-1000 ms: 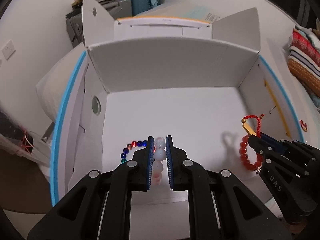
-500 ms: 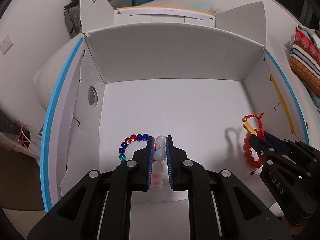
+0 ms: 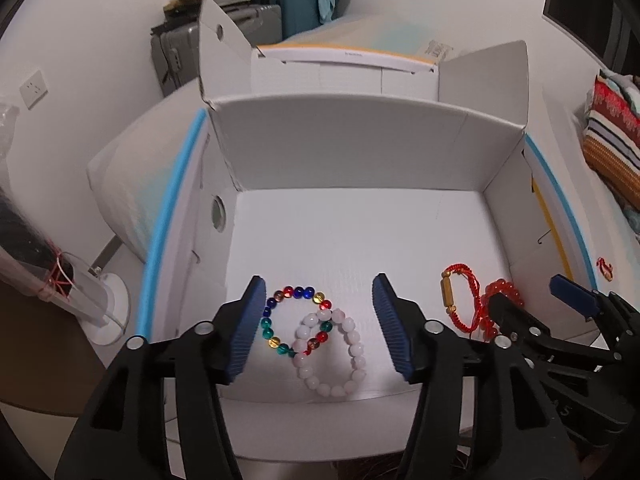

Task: Organize jewelry
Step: 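Open both tools to release the bracelets into the box, then move the left tool to the yellow amber bracelet while the right tool approaches the pearl charm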

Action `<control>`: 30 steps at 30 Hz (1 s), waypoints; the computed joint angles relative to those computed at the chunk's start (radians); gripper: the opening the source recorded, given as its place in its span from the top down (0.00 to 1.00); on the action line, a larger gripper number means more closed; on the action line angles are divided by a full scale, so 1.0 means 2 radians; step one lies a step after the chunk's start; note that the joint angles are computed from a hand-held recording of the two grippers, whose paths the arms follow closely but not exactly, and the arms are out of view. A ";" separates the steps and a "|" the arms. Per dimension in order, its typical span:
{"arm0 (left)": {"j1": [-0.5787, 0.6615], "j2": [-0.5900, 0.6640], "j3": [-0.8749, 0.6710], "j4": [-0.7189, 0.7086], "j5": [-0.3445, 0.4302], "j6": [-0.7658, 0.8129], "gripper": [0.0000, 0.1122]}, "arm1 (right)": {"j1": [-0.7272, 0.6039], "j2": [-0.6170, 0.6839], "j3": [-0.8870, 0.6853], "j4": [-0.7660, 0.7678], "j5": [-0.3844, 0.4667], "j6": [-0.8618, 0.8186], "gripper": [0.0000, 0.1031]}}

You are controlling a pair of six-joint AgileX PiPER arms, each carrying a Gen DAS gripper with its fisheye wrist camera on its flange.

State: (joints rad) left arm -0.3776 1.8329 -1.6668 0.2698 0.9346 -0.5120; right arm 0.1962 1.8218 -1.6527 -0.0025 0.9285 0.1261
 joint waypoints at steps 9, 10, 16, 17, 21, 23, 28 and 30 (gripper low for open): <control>-0.032 -0.035 0.005 0.032 -0.008 -0.037 0.24 | -0.031 -0.078 0.040 0.003 -0.016 -0.018 0.08; -0.037 -0.038 0.004 0.034 -0.007 -0.039 0.22 | -0.037 -0.086 0.043 0.004 -0.015 -0.022 0.08; -0.084 -0.035 -0.043 0.059 0.010 -0.055 0.14 | -0.081 -0.120 0.050 0.011 -0.011 -0.044 0.08; -0.090 -0.031 -0.053 0.062 0.014 -0.056 0.13 | -0.090 -0.125 0.052 0.014 -0.009 -0.049 0.08; -0.119 -0.003 -0.114 0.068 0.038 -0.054 0.13 | -0.136 -0.145 0.061 0.028 -0.005 -0.077 0.08; -0.134 0.016 -0.149 0.067 0.049 -0.051 0.13 | -0.160 -0.150 0.064 0.039 -0.003 -0.095 0.08; -0.167 0.079 -0.254 0.063 0.086 -0.034 0.13 | -0.228 -0.159 0.067 0.069 0.003 -0.142 0.08; -0.179 0.108 -0.303 0.058 0.104 -0.024 0.13 | -0.257 -0.158 0.066 0.083 0.005 -0.162 0.08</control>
